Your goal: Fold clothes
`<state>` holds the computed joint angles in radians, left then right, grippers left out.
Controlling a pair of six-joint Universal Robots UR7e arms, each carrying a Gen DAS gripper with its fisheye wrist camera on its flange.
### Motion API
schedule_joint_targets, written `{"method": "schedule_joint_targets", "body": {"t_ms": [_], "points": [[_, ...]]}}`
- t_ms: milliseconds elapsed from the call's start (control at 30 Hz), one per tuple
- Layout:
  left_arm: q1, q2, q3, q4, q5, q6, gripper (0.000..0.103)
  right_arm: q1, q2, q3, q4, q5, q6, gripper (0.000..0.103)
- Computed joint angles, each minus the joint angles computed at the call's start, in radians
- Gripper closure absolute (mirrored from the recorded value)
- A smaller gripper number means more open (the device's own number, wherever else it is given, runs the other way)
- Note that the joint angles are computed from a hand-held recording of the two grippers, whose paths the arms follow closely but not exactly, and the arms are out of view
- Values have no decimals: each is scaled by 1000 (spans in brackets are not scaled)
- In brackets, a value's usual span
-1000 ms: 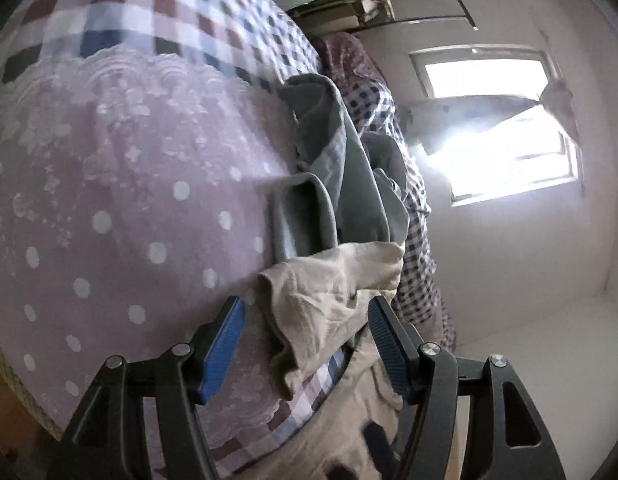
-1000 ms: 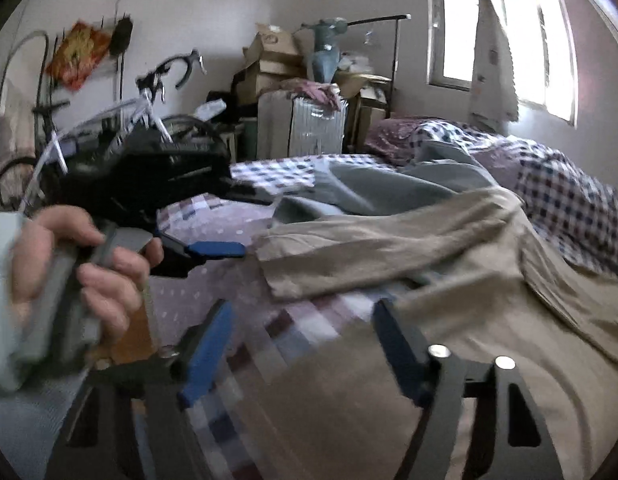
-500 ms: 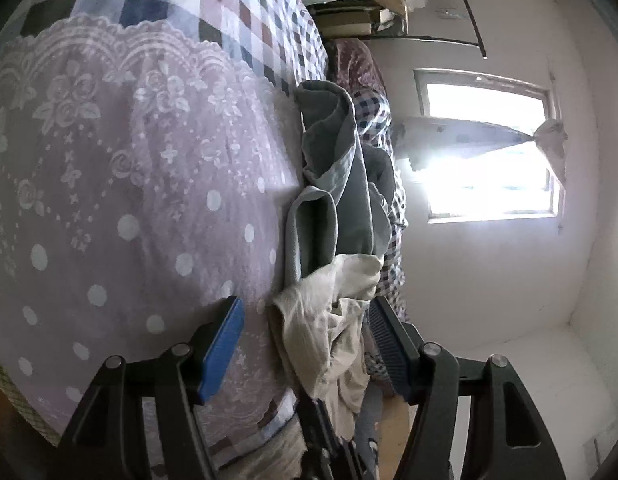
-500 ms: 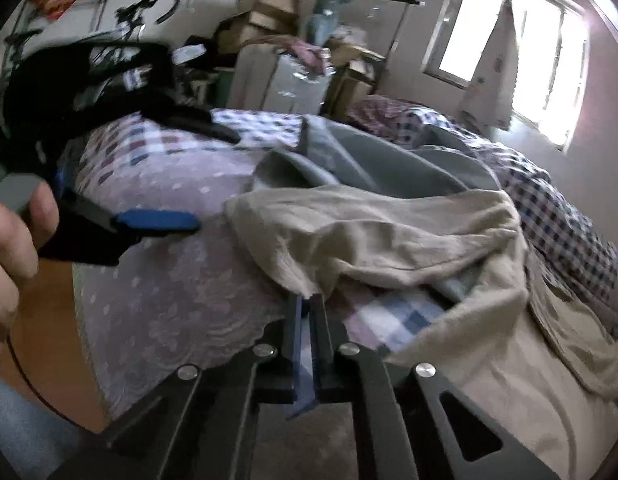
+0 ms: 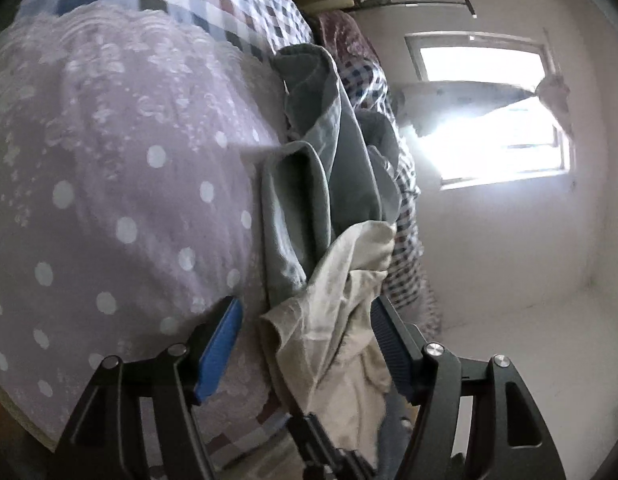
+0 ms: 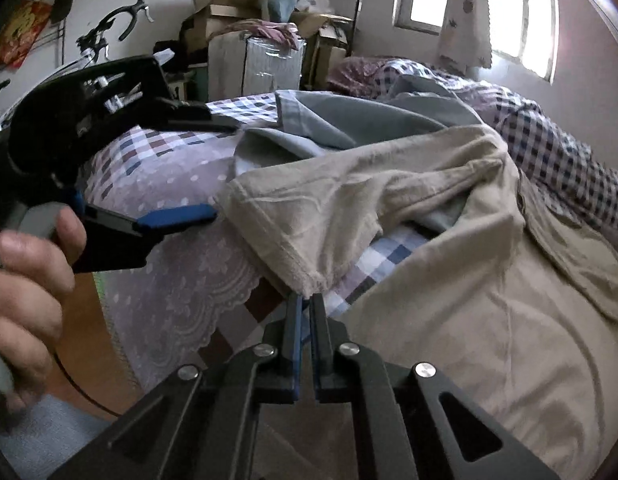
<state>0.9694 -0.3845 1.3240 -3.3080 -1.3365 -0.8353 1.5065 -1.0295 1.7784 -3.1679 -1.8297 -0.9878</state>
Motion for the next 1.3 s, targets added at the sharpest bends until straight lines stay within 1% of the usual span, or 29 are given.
{"method": "schedule_joint_targets", "body": {"t_ms": [100, 267, 300, 333, 400, 467, 533, 600, 667, 700, 733, 767, 833, 933, 967, 1100, 1167, 1233, 1300], "points": [[-3, 1, -9, 23, 14, 11, 32, -3, -5, -6, 26, 5, 29, 100], [-21, -3, -20, 80, 65, 56, 35, -6, -17, -18, 87, 14, 88, 100], [-23, -3, -23, 93, 68, 60, 45, -7, -18, -18, 93, 14, 94, 100], [-23, -4, -27, 115, 69, 60, 61, -7, -19, -18, 99, 14, 98, 100], [-24, -6, -32, 163, 75, 51, 72, -8, -22, -15, 103, 14, 99, 100], [-27, -7, -27, 149, 83, 54, 78, -9, -24, -13, 105, 13, 99, 100], [-31, -11, -18, 131, 95, 65, 91, -10, -25, -12, 100, 11, 94, 100], [-35, -13, -10, 110, 97, 72, 98, -9, -25, -10, 85, 2, 80, 100], [-38, -21, 11, 77, 95, 90, 99, -9, -24, -8, 70, -6, 66, 99], [-39, -25, 18, 62, 94, 98, 99, -9, -24, -2, 51, -5, 48, 96], [-41, -28, 24, 45, 92, 113, 99, -9, -25, 5, 26, -1, 24, 85], [-44, -32, 31, 29, 91, 130, 99, -10, -26, 14, 0, 11, -3, 68], [-49, -35, 35, -5, 80, 170, 100, -9, -31, 33, -44, 43, -60, 58], [-53, -34, 31, -31, 46, 212, 100, 1, -26, 63, -133, 84, -170, 56], [-53, -34, 31, -32, 37, 215, 100, 7, -20, 73, -170, 96, -214, 56], [-48, -36, 29, -32, 5, 225, 101, 24, 18, 97, -295, 146, -343, 52], [-43, -37, 33, -33, -12, 217, 101, 31, 46, 94, -346, 160, -384, 51], [-38, -38, 36, -31, -27, 208, 102, 37, 76, 75, -364, 160, -399, 51], [-34, -39, 40, -38, -44, 205, 102, 42, 119, 58, -432, 163, -435, 51]]}}
